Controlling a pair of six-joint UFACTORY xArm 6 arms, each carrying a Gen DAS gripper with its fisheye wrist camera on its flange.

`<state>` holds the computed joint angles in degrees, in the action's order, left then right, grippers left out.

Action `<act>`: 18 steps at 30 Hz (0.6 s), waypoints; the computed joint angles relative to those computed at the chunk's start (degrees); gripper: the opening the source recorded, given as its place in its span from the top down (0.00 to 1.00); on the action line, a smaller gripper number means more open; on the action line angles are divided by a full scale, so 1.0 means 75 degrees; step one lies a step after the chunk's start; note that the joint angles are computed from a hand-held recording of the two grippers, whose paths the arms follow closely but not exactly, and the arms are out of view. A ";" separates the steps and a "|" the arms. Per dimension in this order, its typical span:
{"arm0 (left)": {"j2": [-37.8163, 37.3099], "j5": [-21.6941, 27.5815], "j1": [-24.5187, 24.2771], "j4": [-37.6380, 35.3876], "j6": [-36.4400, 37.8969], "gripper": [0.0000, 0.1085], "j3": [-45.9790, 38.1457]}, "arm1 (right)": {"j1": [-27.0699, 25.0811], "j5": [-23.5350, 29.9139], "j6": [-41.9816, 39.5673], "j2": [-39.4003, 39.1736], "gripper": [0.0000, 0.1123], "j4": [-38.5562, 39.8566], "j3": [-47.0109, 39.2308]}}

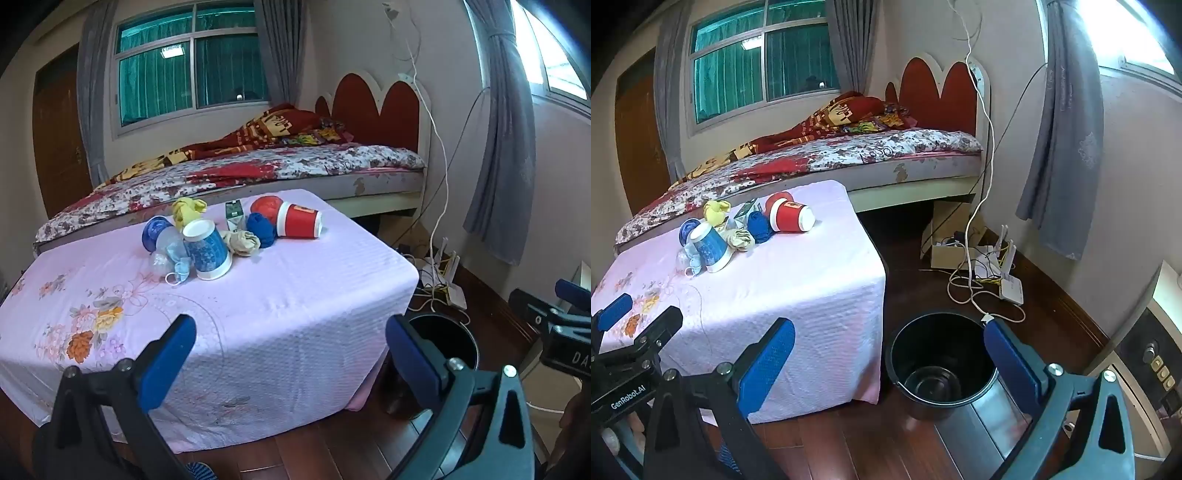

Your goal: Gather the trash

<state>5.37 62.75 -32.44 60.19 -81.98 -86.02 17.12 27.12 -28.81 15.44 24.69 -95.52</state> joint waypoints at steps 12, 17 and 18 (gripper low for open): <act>-0.0071 -0.0058 0.0007 0.0029 -0.0024 0.06 0.0097 | -0.0004 0.0018 -0.0026 0.0002 0.08 0.0028 -0.0014; -0.0062 -0.0097 0.0022 0.0127 -0.0033 0.06 0.0120 | 0.0001 0.0055 0.0029 0.0012 0.08 -0.0016 -0.0070; -0.0058 -0.0104 0.0029 0.0113 -0.0014 0.06 0.0103 | 0.0003 0.0068 0.0046 0.0015 0.08 -0.0032 -0.0084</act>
